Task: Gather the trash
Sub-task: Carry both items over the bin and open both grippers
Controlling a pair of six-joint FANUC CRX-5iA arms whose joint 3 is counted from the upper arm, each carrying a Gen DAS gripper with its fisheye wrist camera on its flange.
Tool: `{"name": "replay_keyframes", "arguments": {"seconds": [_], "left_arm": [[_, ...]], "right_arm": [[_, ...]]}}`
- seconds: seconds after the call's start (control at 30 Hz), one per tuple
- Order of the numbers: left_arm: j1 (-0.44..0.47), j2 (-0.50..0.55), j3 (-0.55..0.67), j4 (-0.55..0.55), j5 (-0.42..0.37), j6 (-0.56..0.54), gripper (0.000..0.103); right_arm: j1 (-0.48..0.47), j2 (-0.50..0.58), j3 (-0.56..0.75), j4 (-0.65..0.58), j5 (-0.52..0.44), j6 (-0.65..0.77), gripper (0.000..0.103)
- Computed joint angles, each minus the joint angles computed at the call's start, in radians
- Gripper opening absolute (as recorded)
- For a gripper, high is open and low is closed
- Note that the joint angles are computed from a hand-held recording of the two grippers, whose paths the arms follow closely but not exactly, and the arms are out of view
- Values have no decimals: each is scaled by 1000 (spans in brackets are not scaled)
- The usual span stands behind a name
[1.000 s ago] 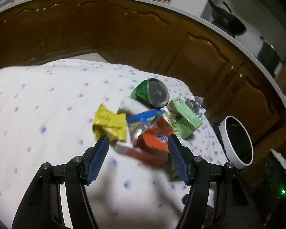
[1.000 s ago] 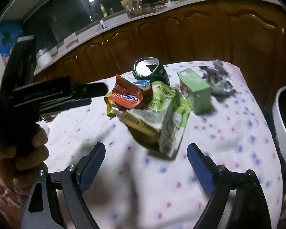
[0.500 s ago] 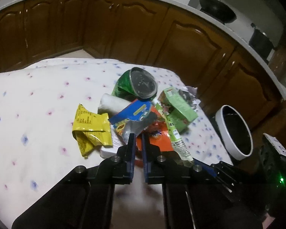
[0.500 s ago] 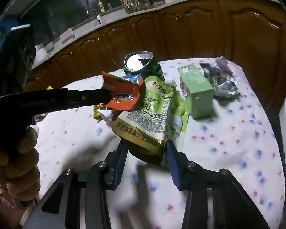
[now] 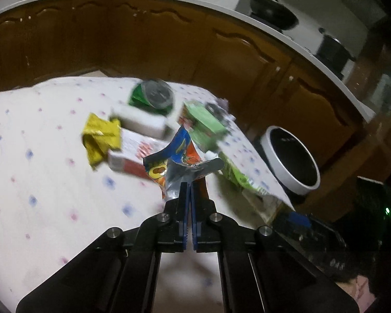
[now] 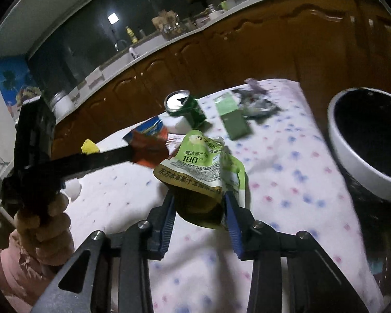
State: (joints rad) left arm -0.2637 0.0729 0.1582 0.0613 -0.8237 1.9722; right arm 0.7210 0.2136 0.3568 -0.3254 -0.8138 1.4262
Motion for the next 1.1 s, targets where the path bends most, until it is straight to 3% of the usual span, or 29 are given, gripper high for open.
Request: {"name": "replay_keyframes", "arguments": {"seconds": [0.1,0.53,0.87,1.1], "left_arm": [[-24,1,-10,13,1,-6,1],[-99,101,91,59,5,-54,1],[-151,242,286,82,-26,-127,1],[-173,381,475,104,-96,-144,1]], "right_arm": [[-28,-46,-56,-41,27,-25,37],[-56,-149,-171,87,130,-162,37],[-117,-169,-189,181,137,-257,37],[-155,-142,-156,211,94,-270,37]]}}
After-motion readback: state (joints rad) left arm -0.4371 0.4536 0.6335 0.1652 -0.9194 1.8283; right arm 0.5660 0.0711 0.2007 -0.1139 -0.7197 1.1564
